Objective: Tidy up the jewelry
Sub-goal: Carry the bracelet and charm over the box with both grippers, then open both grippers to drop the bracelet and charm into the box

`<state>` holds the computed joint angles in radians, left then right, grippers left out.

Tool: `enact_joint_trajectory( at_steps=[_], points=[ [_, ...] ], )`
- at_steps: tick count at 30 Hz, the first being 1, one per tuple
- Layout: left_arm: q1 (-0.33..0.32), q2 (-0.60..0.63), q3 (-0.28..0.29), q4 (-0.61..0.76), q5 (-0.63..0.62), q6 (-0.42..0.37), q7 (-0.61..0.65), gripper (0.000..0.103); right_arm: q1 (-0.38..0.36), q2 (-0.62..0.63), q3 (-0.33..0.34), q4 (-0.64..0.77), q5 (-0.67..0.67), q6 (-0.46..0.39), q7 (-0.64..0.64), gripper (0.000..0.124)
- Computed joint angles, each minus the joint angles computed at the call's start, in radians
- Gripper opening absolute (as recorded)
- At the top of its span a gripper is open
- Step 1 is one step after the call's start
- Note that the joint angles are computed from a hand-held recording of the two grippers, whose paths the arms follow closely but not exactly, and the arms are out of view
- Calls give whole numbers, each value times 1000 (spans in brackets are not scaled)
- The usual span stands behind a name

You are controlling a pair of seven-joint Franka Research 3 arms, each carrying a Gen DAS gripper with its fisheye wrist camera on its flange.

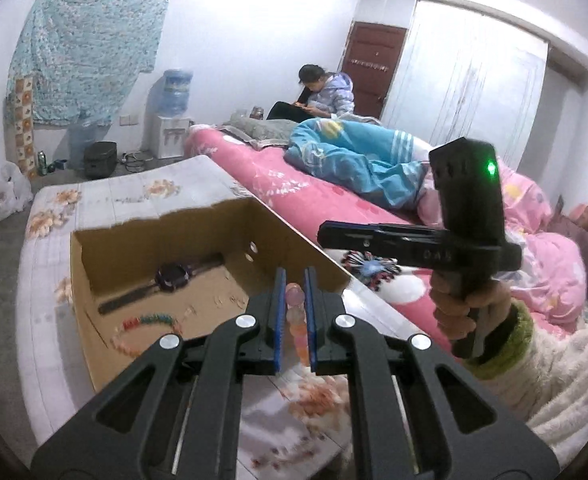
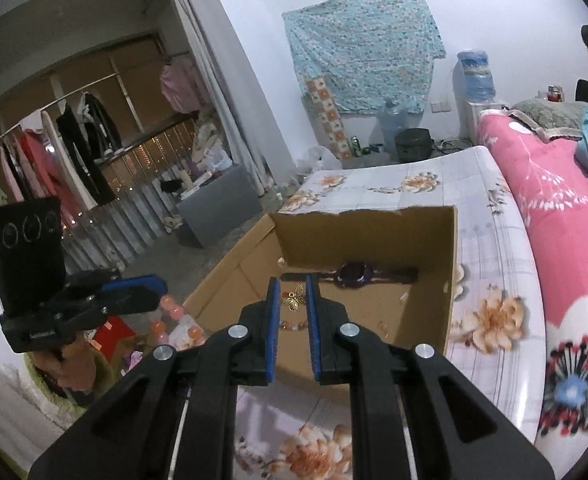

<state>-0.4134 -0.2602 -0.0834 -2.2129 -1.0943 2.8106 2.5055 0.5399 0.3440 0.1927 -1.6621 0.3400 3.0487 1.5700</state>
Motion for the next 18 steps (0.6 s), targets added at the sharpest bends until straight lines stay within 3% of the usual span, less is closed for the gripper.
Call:
enact_joint_trajectory(
  at_steps=[2,8,12,15,18],
  points=[
    [29,61,-19,55,101,-20,-88,8,2,35,-14,57,-14,-43,6,13],
    [140,315,-80,290,438,-206,-432,8,19,160,-69,250,-81,-201,67,13],
    [167,440,-102,400,638,-303,-604,8,8,216,-75,329,-98,-266,80,13],
    [208,481,-137,440,630,-377,-634,9,4,241,-78,369,-111,-297,82,13],
    [257,493,-178,446,579,-384,-618,16,-3,268,-74,412,-111,-333,80,13]
  ],
)
